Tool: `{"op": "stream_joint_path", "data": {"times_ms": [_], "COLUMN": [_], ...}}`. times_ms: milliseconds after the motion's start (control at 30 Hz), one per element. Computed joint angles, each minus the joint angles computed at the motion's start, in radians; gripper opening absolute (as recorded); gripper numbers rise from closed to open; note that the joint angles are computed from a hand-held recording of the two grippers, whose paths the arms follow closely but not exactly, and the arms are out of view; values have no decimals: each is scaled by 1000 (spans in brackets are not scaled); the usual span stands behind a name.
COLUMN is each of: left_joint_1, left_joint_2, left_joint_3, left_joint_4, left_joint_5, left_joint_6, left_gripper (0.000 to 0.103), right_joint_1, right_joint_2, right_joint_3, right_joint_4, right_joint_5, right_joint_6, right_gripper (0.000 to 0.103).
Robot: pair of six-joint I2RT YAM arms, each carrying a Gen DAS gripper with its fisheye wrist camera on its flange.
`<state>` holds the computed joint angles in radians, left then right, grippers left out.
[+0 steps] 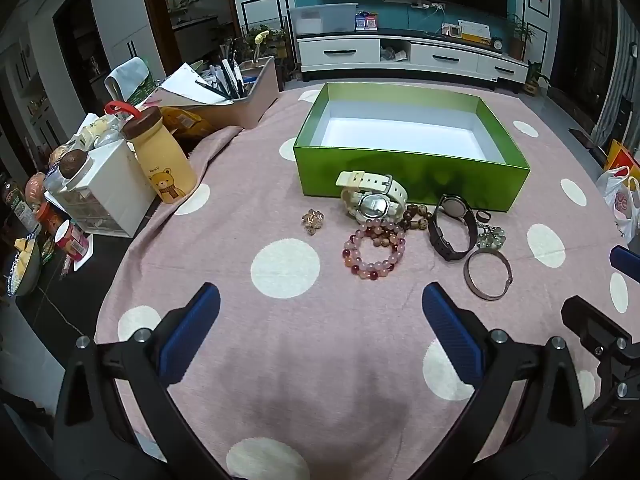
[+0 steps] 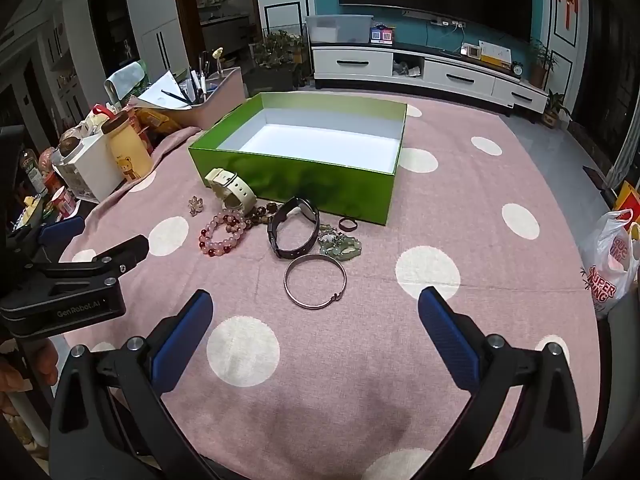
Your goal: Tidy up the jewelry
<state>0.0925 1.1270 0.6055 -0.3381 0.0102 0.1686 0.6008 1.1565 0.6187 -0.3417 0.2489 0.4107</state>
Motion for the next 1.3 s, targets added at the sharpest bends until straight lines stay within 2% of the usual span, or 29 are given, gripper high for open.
{"op": "stream_joint_path", "data": {"times_ms": [1300], "left_joint_1": [-8], "left_joint_2": [23], "left_joint_3": [-13], "left_joint_4": [15], "left_joint_5": [24], "left_joint_6": [-9], "left_gripper": [101], "right_joint_1": [-14], "right_joint_2": [-18], "right_joint_3": [-19], "right_joint_4": [14], "right_joint_5": [-8], "right_joint_6": [-13], "right_gripper": [102]}}
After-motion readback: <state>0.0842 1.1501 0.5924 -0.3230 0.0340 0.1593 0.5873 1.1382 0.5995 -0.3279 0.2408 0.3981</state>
